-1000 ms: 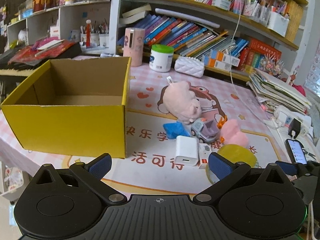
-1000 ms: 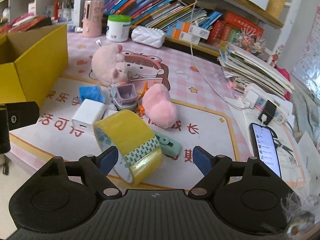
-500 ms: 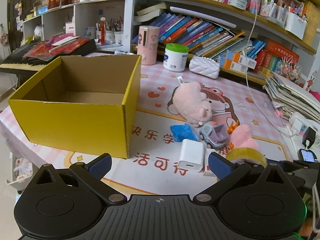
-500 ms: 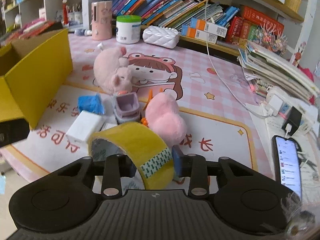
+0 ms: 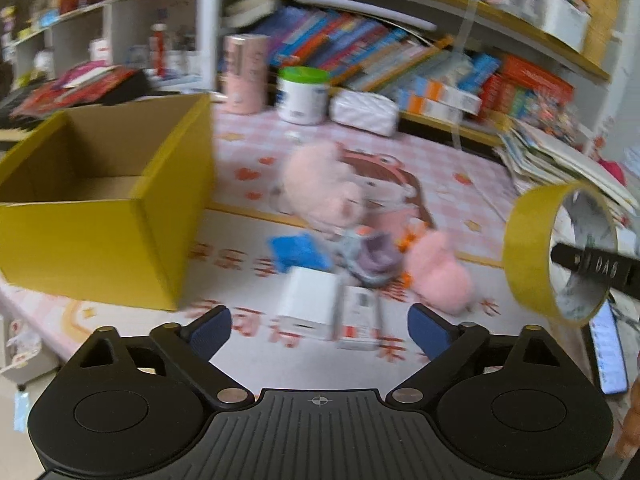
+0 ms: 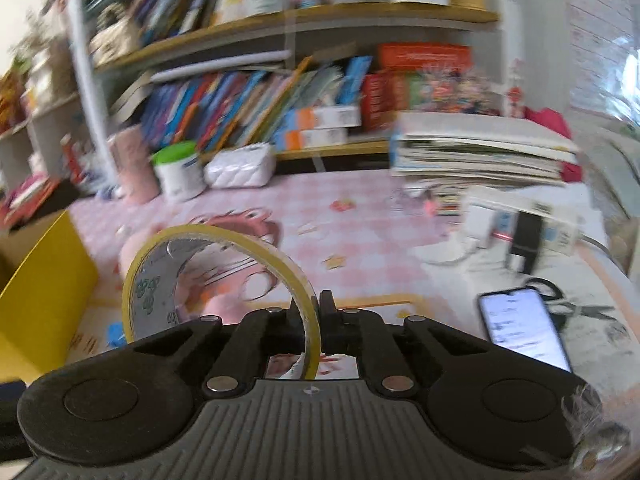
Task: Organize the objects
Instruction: 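Lower the right tool onto the tape roll and close it on the rim, then lift the tape roll with the right tool while the left tool grasps the mint-green clip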
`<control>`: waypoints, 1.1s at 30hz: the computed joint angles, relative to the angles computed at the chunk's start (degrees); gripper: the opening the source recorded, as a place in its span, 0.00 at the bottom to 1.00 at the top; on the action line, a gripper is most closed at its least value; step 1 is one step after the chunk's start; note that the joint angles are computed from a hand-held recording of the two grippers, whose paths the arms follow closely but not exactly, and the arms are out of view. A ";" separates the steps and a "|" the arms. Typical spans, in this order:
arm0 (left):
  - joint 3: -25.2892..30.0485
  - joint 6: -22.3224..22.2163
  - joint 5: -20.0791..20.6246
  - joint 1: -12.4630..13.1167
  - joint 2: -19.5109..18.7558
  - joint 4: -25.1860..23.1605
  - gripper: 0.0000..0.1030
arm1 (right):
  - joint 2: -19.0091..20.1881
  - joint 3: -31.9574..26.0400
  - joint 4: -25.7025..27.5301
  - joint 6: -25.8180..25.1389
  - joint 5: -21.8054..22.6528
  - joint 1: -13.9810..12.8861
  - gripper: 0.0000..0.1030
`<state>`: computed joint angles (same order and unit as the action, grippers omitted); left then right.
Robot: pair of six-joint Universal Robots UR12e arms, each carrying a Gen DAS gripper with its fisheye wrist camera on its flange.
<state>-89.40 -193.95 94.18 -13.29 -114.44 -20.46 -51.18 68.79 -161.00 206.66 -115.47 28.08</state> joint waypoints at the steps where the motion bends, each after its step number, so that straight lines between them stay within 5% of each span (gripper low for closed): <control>1: 0.59 1.02 -1.27 -0.23 -0.49 -0.46 0.89 | -0.35 0.55 -0.17 0.67 -0.17 -0.21 0.06; 8: 5.46 8.37 -7.31 -2.07 -4.19 -6.19 0.81 | -2.71 4.28 -0.47 1.63 -1.62 -1.14 0.07; 16: 8.37 10.40 -7.10 -2.98 -6.93 -8.86 0.80 | -4.39 6.85 0.30 3.42 0.47 -2.50 0.07; 25: 9.25 17.09 -5.83 -3.41 -8.64 -7.60 0.73 | -4.23 6.60 1.04 2.90 2.29 -2.93 0.07; 33: 8.54 15.86 -7.84 -2.85 -8.03 -5.38 0.66 | -3.93 6.00 1.54 3.37 3.35 -3.01 0.07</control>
